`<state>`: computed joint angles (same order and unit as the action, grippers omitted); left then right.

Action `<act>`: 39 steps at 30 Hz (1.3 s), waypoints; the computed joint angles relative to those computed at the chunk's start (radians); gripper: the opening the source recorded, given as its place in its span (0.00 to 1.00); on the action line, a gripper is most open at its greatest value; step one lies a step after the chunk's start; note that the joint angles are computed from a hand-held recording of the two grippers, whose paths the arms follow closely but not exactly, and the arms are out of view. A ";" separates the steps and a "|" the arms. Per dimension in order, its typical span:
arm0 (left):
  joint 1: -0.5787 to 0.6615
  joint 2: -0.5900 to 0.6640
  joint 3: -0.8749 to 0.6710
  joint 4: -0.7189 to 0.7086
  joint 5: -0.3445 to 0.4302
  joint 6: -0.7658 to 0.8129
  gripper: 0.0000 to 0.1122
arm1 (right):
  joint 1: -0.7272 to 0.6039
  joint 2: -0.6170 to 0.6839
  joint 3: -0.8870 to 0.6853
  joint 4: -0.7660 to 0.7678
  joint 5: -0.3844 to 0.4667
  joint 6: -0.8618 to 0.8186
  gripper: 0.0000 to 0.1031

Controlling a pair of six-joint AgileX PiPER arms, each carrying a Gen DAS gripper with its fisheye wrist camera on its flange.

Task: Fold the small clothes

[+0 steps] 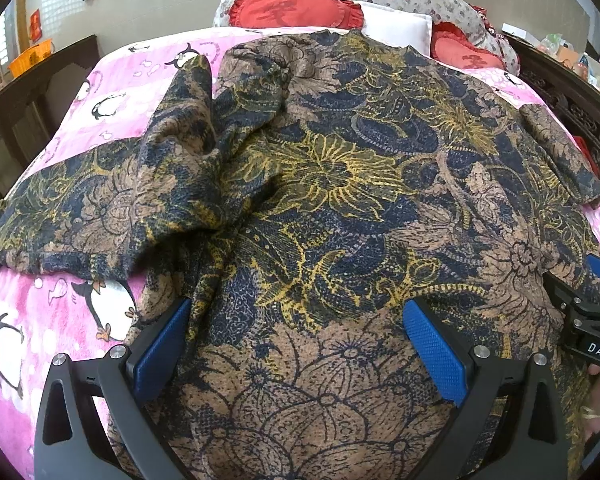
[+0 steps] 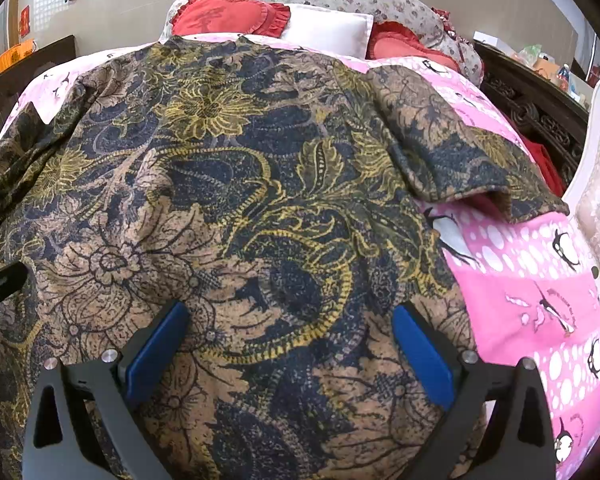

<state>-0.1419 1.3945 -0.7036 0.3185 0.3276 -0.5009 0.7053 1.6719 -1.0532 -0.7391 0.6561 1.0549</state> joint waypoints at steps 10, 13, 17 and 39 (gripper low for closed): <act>0.016 -0.004 0.004 -0.039 -0.008 0.046 0.79 | -0.003 0.001 -0.003 0.008 -0.001 -0.011 1.00; 0.016 -0.003 0.003 -0.039 -0.007 0.046 0.79 | 0.003 0.002 -0.001 -0.002 0.007 -0.002 1.00; 0.016 -0.003 0.003 -0.042 -0.007 0.049 0.79 | 0.004 0.002 0.000 -0.004 0.007 0.001 1.00; 0.018 -0.003 0.001 -0.045 -0.005 0.054 0.79 | 0.001 0.002 0.000 0.001 0.002 -0.002 1.00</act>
